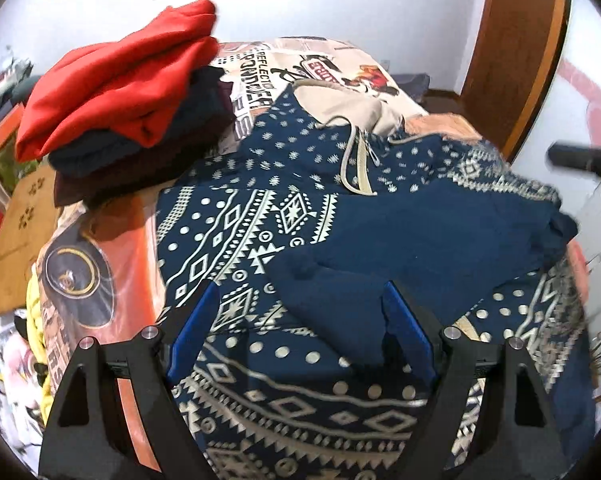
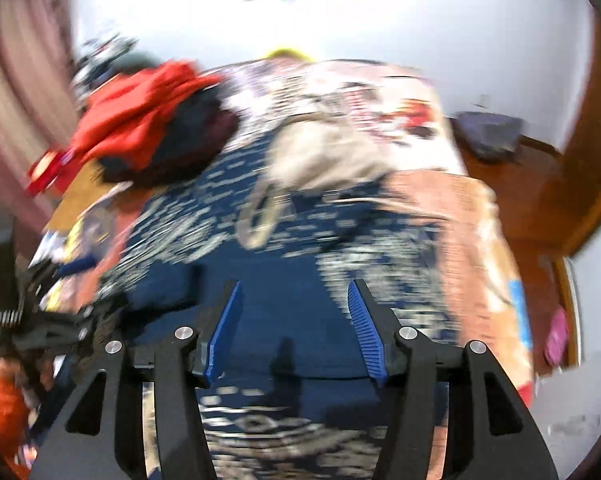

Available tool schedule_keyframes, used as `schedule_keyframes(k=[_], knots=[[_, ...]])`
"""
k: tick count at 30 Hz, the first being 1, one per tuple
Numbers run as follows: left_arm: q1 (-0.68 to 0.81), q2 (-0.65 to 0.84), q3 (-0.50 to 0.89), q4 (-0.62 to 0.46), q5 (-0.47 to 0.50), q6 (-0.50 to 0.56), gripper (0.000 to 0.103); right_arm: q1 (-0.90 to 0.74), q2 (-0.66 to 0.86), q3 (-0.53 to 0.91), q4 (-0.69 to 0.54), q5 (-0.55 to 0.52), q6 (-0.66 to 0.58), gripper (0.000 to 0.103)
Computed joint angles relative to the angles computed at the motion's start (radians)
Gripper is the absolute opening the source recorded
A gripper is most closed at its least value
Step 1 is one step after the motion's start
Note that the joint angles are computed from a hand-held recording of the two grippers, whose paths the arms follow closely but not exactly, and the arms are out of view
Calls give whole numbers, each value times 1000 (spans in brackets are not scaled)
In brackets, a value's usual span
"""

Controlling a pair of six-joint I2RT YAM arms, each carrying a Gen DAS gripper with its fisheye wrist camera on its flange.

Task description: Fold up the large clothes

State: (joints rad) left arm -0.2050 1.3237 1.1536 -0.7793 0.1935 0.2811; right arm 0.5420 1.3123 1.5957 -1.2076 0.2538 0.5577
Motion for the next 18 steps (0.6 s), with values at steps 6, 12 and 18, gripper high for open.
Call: schedule_keyframes(k=[6,12,18], knots=[[-78,60,-38,22,-28,-10,83,-112,-136,-134,-16,84,80,51],[-66,130,7,25,-3,-48,75,-232,-226,-298,16,-40,143,51],[9,198,143,-41,124,-62,18,-290,-246,-291,33,-90,148,51]])
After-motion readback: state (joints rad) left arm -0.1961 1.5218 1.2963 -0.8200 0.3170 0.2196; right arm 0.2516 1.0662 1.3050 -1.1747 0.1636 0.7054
